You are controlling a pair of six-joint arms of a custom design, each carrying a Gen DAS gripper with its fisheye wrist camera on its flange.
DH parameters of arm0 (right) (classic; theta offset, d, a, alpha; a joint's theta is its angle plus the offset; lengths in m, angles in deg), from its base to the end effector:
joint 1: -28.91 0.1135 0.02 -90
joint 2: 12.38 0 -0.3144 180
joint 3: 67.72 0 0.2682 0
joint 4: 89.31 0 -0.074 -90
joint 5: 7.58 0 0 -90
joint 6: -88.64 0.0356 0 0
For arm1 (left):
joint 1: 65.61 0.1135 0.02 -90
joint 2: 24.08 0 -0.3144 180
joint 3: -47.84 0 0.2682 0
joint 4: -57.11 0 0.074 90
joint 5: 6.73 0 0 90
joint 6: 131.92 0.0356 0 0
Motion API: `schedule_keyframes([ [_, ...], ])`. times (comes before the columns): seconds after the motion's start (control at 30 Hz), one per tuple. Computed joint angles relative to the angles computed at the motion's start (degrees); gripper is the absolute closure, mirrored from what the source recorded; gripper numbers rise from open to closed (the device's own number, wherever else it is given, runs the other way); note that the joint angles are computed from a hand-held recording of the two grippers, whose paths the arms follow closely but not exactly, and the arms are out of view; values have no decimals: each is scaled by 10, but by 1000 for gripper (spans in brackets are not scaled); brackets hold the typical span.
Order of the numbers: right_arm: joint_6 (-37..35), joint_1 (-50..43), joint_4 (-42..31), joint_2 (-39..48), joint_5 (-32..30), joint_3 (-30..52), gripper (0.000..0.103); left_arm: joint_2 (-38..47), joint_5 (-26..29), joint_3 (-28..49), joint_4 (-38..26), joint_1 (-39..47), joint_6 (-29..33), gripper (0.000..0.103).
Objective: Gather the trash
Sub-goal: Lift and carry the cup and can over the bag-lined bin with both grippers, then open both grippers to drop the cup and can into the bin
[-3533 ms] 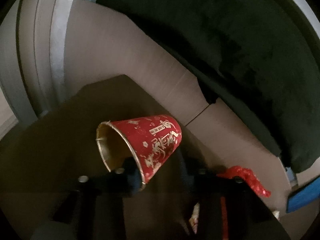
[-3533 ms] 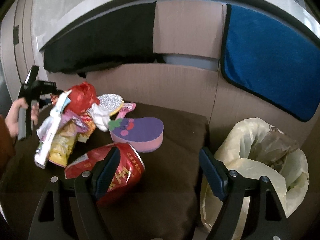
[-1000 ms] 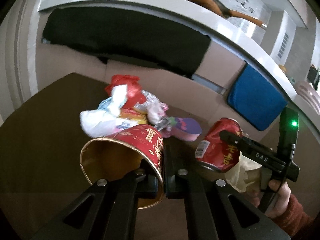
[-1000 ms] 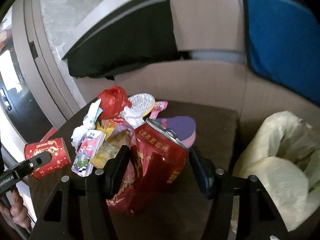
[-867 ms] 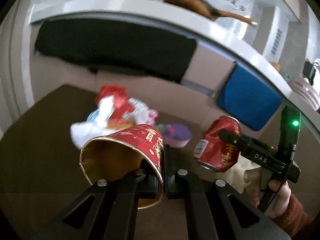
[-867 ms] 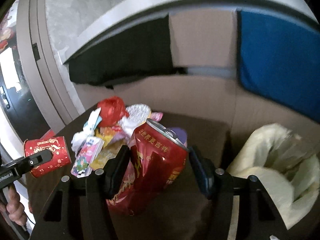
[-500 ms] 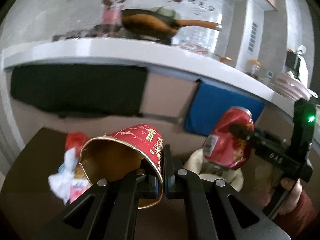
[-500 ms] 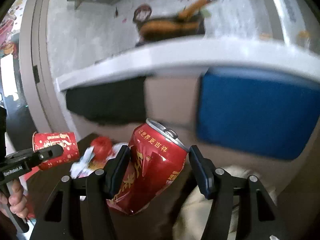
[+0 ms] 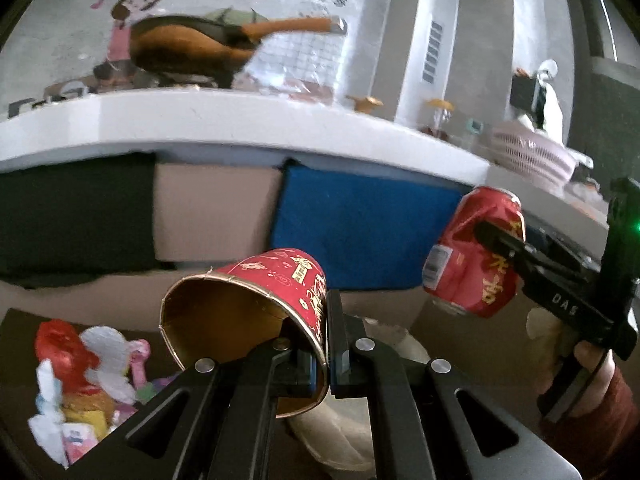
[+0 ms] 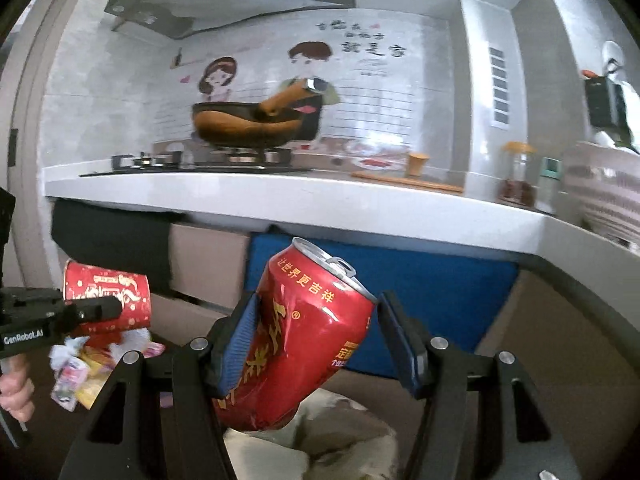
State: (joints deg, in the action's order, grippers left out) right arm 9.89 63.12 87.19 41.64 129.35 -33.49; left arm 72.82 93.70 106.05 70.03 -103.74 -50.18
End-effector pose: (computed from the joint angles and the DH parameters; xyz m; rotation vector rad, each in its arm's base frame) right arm 0.1618 0.0785 0.2382 0.1442 1.8465 -0.2601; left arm 0.2834 -0.2306 0.2106 0.6511 1.9787 -0.6886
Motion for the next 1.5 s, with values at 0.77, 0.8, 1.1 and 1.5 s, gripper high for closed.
schedule_keyframes([
  [0.77,-32,-264,121,36,-285,-126,46,153,-39,104,-35,-84,-56,100],
  [0.8,-31,-268,135,51,-290,-128,46,159,-34,110,-40,-83,-58,100],
  [1.1,-22,-317,209,152,-342,-132,46,221,19,153,-57,-68,-73,100],
  [1.5,28,-364,329,311,-420,-127,42,276,109,206,-89,-17,-85,56],
])
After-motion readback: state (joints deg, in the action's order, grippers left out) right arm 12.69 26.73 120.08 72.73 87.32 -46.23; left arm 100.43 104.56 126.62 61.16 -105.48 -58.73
